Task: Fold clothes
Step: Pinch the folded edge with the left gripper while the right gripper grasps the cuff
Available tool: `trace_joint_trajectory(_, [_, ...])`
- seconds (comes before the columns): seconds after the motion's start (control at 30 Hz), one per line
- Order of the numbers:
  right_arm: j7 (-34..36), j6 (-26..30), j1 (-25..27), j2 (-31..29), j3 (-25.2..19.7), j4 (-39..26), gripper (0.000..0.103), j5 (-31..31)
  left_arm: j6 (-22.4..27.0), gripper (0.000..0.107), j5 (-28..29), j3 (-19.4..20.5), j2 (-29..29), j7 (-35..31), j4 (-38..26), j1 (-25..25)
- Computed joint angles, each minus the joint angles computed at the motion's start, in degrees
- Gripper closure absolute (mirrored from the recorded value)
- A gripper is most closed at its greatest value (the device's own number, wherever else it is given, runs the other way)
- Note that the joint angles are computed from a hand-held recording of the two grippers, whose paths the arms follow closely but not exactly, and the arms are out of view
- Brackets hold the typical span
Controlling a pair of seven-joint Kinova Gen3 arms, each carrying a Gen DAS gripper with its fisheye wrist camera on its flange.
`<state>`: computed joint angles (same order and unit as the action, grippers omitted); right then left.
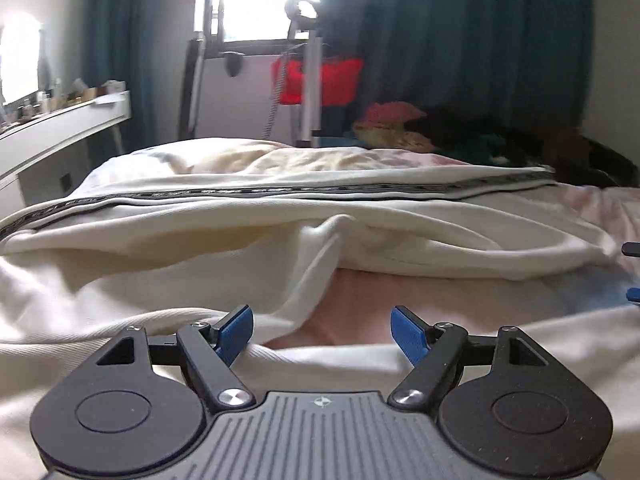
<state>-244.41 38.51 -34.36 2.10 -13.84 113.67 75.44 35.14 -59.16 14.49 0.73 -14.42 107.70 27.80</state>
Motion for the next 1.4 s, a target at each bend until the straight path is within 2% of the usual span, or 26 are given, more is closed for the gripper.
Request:
trace_joint_trajectory(0.07, [-0.87,-2.27,2.28,4.06,1.91,-2.45,0.038,0.66,-0.55,0.030,-2.39,-1.15,1.23,1.72,0.21,0.46])
trace_joint_trajectory(0.1, [-2.42,-3.16,2.41,5.48,3.42,-3.34,0.038,2.30,-0.90,0.030,-3.68,-2.95,1.85,2.72,0.33,1.88])
trace_joint_trajectory(0.17, [-3.56,-5.15,3.21,8.30,6.03,-5.72,0.038,3.99,-1.92,0.032,-5.50,-8.07,3.11,4.29,0.36,5.85])
trace_joint_trajectory(0.23, [-0.98,-5.34,3.72,10.71,8.08,-8.74,0.037,2.71,-3.00,0.034,-5.47,-13.17,4.39,5.80,-0.29,9.54])
trace_joint_trajectory(0.3, [3.68,-3.38,5.96,12.69,7.08,-12.21,0.038,-0.71,-2.89,0.035,-6.33,-14.98,5.72,6.45,-1.09,10.83])
trace_joint_trajectory(0.33, [6.01,-1.21,7.85,13.49,5.13,-14.20,0.044,-2.88,-2.65,0.037,-6.85,-15.33,6.36,6.47,-1.49,11.08])
trace_joint_trajectory(0.37, [8.34,1.12,8.67,14.05,4.20,-16.00,0.073,-4.66,-2.26,0.046,-7.60,-15.72,6.95,6.68,-1.85,11.50])
trace_joint_trajectory(0.4, [10.67,3.45,8.46,14.40,4.33,-17.48,0.090,-5.92,-1.76,0.061,-8.64,-16.08,7.27,7.29,-1.97,12.10])
trace_joint_trajectory(0.43, [13.00,5.78,7.28,14.51,5.51,-18.71,0.092,-6.69,-1.49,0.069,-9.27,-16.37,7.50,7.52,-2.12,12.50])
trace_joint_trajectory(0.5, [17.66,10.44,2.39,13.57,10.09,-20.79,0.092,-8.38,-2.37,0.102,-9.70,-14.81,7.11,7.48,-1.84,10.77])
trace_joint_trajectory(0.53, [19.99,12.76,0.50,13.14,11.73,-21.80,0.092,-8.77,-2.46,0.102,-11.23,-12.54,6.45,8.20,-1.17,8.87])
trace_joint_trajectory(0.6, [21.85,14.61,-0.71,11.29,12.10,-21.40,0.092,-7.18,-3.01,0.103,-14.99,-8.31,5.03,10.48,0.46,5.19])
trace_joint_trajectory(0.67, [22.65,15.48,-0.47,8.93,11.33,-19.31,0.092,-6.04,-5.77,0.103,-15.46,-8.16,1.98,10.05,2.22,4.13])
trace_joint_trajectory(0.73, [22.93,17.04,0.01,6.53,10.11,-16.32,0.092,-5.28,-10.37,0.103,-12.19,-11.71,-1.37,7.19,3.58,5.66])
trace_joint_trajectory(0.83, [19.89,19.08,1.25,3.65,7.79,-9.75,0.092,-5.70,-16.55,0.102,-5.20,-19.65,-5.50,0.79,5.72,11.56])
trace_joint_trajectory(0.9, [18.77,19.14,2.48,2.53,6.40,-5.91,0.092,-7.01,-17.04,0.102,-0.82,-23.33,-6.97,-3.87,6.75,16.49])
trace_joint_trajectory(0.97, [16.19,17.84,3.23,1.98,5.19,-1.62,0.092,-7.52,-14.85,0.102,3.84,-24.00,-7.47,-8.33,7.07,19.12])
trace_joint_trajectory(1.03, [11.96,15.50,3.83,1.07,4.35,2.73,0.092,-6.64,-13.05,0.102,8.50,-21.91,-7.42,-11.78,6.98,17.92])
trace_joint_trajectory(1.1, [10.95,14.35,4.34,1.06,3.93,3.71,0.092,-5.89,-12.43,0.100,13.05,-18.10,-7.46,-14.41,6.77,13.82])
trace_joint_trajectory(1.17, [13.68,16.38,4.20,2.24,3.28,1.89,0.091,-5.84,-12.66,0.098,16.02,-15.38,-7.51,-15.70,6.31,10.38])
trace_joint_trajectory(1.23, [18.34,20.87,3.12,4.30,1.70,-0.51,0.089,-6.48,-11.72,0.094,16.89,-13.79,-7.47,-15.39,5.70,8.75])
trace_joint_trajectory(1.3, [22.06,23.62,1.01,4.69,2.28,-2.28,0.085,-8.72,-9.90,0.079,17.07,-11.51,-7.52,-14.19,5.23,7.00])
trace_joint_trajectory(1.4, [26.45,26.43,-0.98,4.23,1.78,-3.92,0.065,-10.99,-7.04,0.062,15.94,-6.06,-8.38,-11.17,5.08,3.31])
